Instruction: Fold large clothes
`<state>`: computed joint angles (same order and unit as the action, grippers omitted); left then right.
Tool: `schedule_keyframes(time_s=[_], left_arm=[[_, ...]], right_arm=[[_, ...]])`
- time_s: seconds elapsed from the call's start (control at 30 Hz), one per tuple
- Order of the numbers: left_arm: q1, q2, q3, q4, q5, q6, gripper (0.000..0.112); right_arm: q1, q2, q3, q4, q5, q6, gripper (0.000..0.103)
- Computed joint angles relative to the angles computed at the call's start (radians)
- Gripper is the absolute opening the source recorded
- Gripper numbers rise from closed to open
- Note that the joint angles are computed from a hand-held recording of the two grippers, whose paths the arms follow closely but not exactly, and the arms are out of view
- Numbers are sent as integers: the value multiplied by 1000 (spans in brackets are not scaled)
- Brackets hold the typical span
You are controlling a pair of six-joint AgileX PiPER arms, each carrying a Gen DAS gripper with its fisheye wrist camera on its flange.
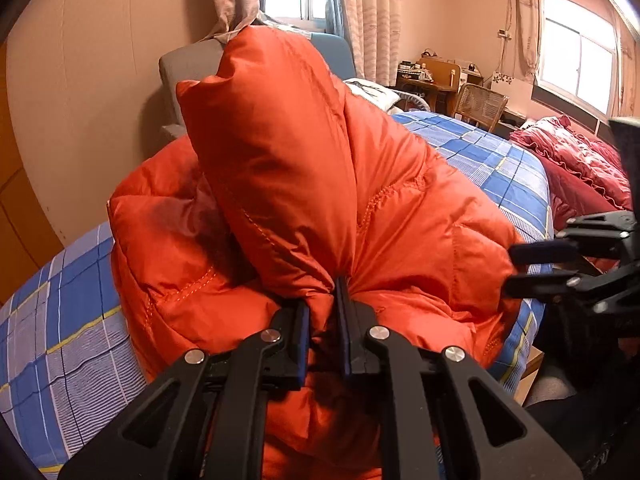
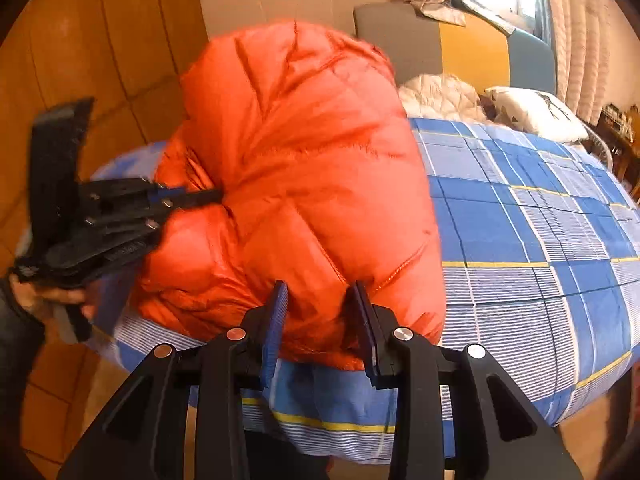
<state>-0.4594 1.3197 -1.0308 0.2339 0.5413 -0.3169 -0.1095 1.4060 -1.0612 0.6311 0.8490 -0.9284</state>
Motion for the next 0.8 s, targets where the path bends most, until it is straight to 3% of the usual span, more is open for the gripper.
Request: schedule_keyframes(time_s=[0.07,0.2,0.47,0.8], left_arm=[[5,1,6,-10,-4,7,12],[31,3,25,-48,-13,30,12],[28,-12,71,-11,-44,-50,12],[25,-20,92,-1,-56,-86,12]], right_arm=[[50,-9,42,-38,-88,-8,33],[73,-7,53,-41,-100,1,41],[31,1,-16,-27,24,-20,41],[25,26,-79,5,34,-19,41]])
